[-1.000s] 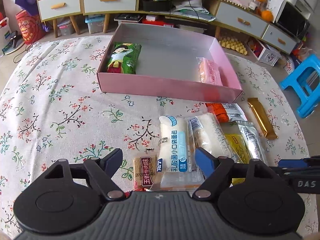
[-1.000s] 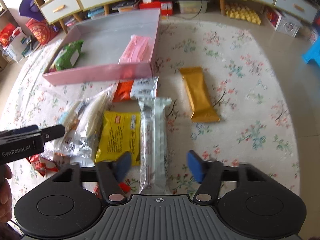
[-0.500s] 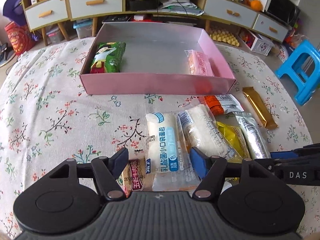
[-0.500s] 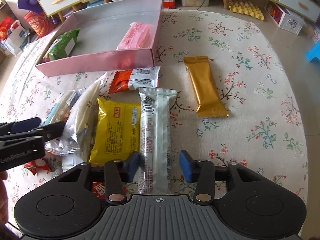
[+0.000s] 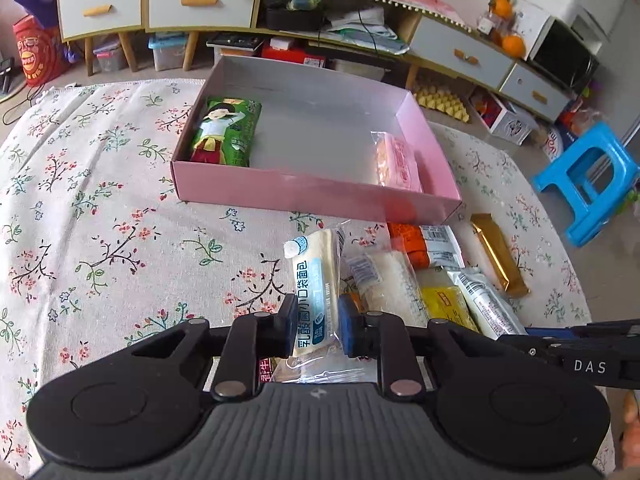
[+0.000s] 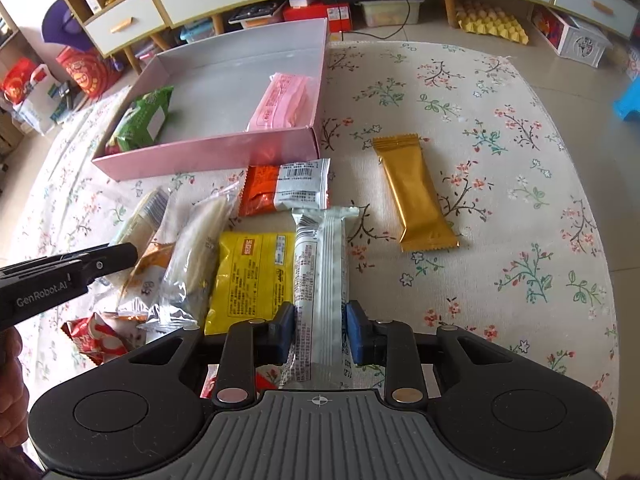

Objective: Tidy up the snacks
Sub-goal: 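Grasp the white bread pack with the left gripper while the right grasps a silver bar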

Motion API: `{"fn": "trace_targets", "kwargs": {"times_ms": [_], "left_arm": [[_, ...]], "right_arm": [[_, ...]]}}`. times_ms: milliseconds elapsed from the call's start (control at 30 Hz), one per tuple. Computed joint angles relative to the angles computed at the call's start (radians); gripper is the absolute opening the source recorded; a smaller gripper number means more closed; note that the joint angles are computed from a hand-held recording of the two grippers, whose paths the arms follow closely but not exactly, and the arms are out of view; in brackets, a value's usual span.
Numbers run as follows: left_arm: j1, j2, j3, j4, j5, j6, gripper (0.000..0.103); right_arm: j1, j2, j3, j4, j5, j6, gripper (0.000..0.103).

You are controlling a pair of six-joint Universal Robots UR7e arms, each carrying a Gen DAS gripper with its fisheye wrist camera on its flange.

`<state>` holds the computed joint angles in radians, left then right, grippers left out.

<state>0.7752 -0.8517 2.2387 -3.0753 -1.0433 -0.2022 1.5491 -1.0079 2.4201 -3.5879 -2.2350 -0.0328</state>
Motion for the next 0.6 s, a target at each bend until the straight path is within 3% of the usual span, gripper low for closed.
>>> {"fn": "trace_targets", "kwargs": {"times_ms": [600], "left_arm": [[0.031,-0.058,0.006,-0.055,-0.08,-0.033,0.017]], "right_arm": [[0.003,-0.079,0.041,-0.048,0.065,0.043,0.026]]}}
